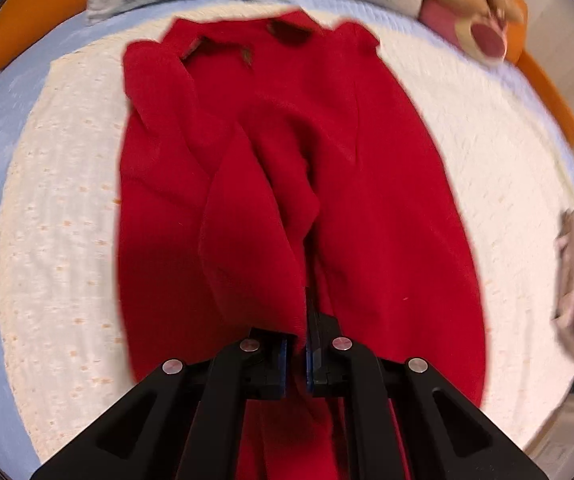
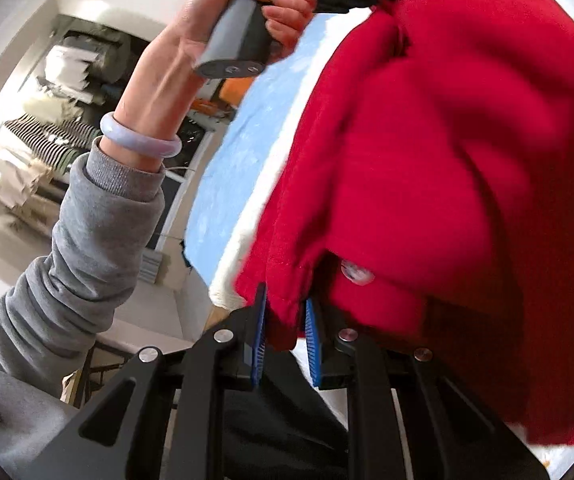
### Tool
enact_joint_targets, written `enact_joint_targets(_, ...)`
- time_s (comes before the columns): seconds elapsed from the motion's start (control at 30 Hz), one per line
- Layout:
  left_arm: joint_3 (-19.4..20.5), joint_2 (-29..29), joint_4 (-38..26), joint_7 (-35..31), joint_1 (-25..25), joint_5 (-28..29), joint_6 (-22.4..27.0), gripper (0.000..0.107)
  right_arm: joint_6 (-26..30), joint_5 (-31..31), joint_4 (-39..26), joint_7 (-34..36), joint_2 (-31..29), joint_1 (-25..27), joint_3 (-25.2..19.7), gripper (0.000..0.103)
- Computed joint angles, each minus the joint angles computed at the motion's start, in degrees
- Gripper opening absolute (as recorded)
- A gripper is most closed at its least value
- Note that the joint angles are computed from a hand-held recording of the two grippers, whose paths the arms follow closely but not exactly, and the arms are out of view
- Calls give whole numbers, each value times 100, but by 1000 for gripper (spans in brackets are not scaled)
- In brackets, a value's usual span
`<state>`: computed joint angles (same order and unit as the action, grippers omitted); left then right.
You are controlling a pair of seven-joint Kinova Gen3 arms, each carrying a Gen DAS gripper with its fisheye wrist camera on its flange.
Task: Fold large clothes
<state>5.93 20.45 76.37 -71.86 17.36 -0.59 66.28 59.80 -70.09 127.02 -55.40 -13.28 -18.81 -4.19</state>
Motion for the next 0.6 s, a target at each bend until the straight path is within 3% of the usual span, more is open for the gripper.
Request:
enact_joint_targets(0.1, -66, -15, 339, 175, 253, -322, -460, 13, -190, 295, -36, -246, -41, -42, -153, 17)
enact_joint_targets(0.17, 75, -97, 428, -29, 98, -109, -580, 34, -365, 667, -227, -480, -92, -95, -370, 22)
enact_joint_targets(0.2, 94, -120, 404, -146, 75, -54, -501, 51, -313, 805, -333, -550, -123, -207, -319, 26)
enact_joint_targets(0.23, 7, -172, 412, -205, 141, -24, -410, 67, -208, 968, -492, -601, -128, -270, -300, 37)
enact_joint_targets(0.27, -138, -330, 503, -348, 216, 99, -370, 71, -66, 1146, -691, -659, -155, -303, -245, 46)
enact_joint_targets(0.33, -292, -682, 727, -745, 154, 526, -470, 76, 135, 1341, -932, -724, -338, -344, -115, 52)
enact_joint_targets(0.47, -14, -1334, 1074, -1371, -823, 1402, -546, 89, 587, 1386, -1503, -584, -620, -275, 392, 55)
enact_joint_targets(0.6, -210, -1392, 1023, -1289, -1174, 1390, -901, 89, 435, 1664, -2171, -372, -497, -64, 676, 54)
